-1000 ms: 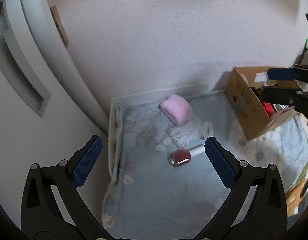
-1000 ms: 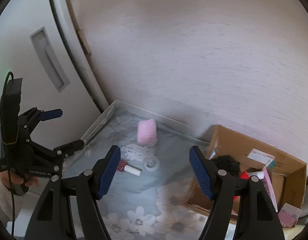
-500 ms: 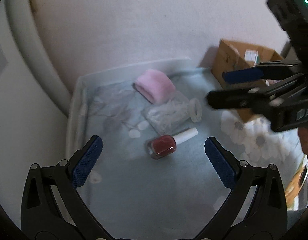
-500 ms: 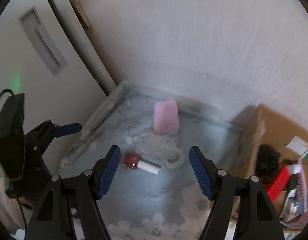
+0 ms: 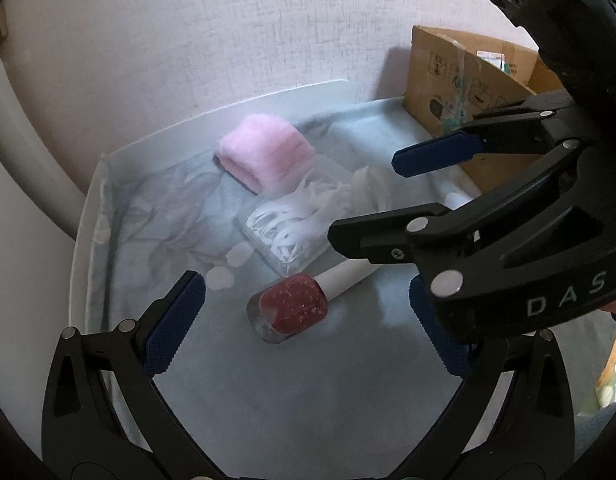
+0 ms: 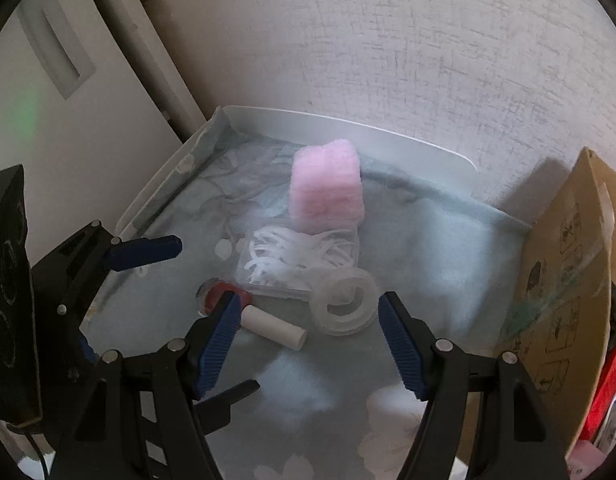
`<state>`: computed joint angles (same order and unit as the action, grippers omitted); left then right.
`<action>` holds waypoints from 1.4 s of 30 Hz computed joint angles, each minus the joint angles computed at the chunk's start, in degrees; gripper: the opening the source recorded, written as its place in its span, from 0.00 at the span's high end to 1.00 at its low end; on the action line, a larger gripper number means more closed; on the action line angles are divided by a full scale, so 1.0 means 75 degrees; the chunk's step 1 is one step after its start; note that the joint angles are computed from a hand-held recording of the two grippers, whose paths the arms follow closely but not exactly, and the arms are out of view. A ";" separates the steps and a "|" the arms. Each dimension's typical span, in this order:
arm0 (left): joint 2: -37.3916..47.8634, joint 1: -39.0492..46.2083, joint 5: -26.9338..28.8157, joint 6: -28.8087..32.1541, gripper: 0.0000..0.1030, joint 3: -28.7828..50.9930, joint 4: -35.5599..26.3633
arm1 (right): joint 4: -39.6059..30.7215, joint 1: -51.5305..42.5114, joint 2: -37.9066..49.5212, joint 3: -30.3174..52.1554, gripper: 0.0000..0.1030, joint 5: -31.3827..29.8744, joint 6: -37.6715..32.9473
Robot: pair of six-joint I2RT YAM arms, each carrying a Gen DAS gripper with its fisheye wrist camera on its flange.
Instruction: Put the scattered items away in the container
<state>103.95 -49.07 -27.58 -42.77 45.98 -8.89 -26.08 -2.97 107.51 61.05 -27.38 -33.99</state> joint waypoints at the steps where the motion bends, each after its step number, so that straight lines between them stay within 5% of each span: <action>1: 0.0025 0.0019 0.0014 0.0028 0.01 -0.0004 0.0035 | 0.0069 0.0016 0.0021 -0.0020 0.35 0.0017 -0.0009; 25: 0.0459 0.0539 0.0549 0.0785 0.01 -0.0205 0.1022 | 0.0711 0.0169 0.0661 -0.0019 0.35 0.0592 -0.0752; 30: 0.0332 0.0706 0.1114 0.0852 0.23 -0.0478 0.1397 | 0.0848 0.0220 0.0748 0.0008 0.42 0.0706 -0.0779; 37: 0.0202 0.0646 0.1089 0.1056 0.29 -0.0596 0.1360 | 0.0707 0.0190 0.0759 0.0120 0.49 0.0757 -0.0973; 42: -0.0078 0.0610 0.1202 0.1080 0.46 -0.0743 0.1181 | 0.0764 0.0214 0.0734 0.0058 0.62 0.0818 -0.1078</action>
<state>103.37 -44.49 -18.57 -34.67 40.41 -0.03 -20.35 -1.36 113.01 61.49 -21.25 -42.07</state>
